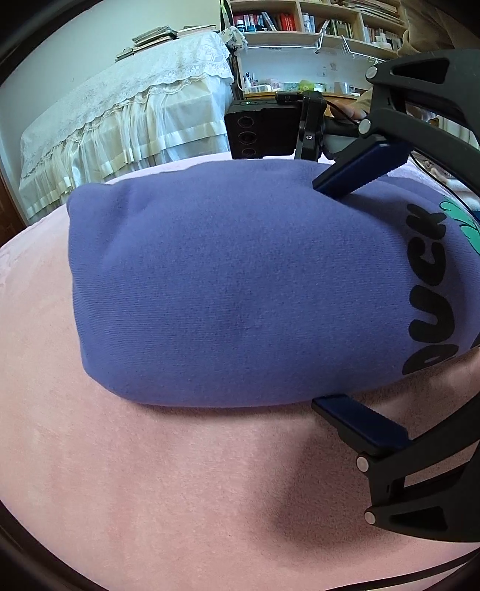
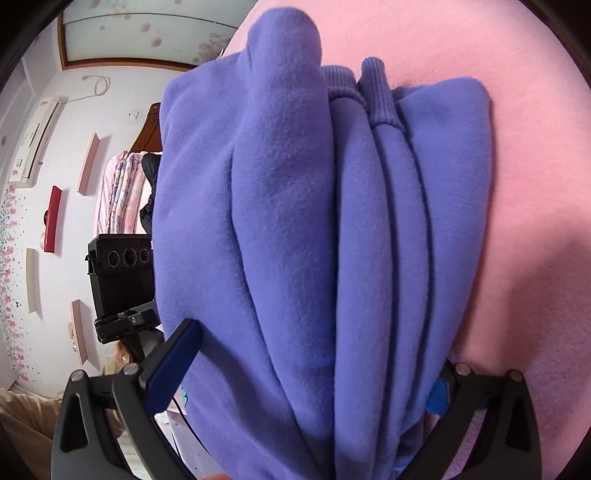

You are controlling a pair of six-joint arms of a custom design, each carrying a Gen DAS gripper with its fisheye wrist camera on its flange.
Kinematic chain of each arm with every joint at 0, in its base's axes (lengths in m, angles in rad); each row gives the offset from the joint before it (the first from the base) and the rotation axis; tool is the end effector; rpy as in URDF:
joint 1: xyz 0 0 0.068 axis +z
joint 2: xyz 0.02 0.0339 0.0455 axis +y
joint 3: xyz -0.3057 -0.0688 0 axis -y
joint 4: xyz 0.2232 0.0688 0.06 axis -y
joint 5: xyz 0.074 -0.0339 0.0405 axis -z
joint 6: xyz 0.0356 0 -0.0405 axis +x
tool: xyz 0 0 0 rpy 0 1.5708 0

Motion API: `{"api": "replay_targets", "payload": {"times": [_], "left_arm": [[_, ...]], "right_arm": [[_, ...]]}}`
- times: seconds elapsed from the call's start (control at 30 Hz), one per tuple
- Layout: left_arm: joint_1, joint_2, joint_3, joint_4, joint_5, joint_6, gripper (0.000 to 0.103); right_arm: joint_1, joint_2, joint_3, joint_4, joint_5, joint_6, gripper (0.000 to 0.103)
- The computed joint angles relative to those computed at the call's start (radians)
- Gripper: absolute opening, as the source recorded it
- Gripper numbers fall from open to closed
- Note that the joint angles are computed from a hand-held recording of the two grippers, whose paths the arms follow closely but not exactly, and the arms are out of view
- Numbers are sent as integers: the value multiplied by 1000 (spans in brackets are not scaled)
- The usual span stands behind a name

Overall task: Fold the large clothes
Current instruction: 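Grip the folded hoodie from both sides with both grippers and lift it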

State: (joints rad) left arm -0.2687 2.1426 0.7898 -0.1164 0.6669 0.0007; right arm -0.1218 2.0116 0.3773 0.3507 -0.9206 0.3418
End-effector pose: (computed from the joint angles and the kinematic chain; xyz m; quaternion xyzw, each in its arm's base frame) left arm 0.2859 -0.1016 0.0642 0.1432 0.9329 -0.3304 0.0039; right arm 0.2250 0.0010 0.0718 0.1418 0.8776 0.4511 0.0792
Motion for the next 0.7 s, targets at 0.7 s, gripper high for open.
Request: {"api": "replay_targets", "payload": {"times": [0.7], "left_arm": [[98,-441,-41,-329,0,122,91]], "right_arm": [[357,-583,-33,-81,322,453,63]]}}
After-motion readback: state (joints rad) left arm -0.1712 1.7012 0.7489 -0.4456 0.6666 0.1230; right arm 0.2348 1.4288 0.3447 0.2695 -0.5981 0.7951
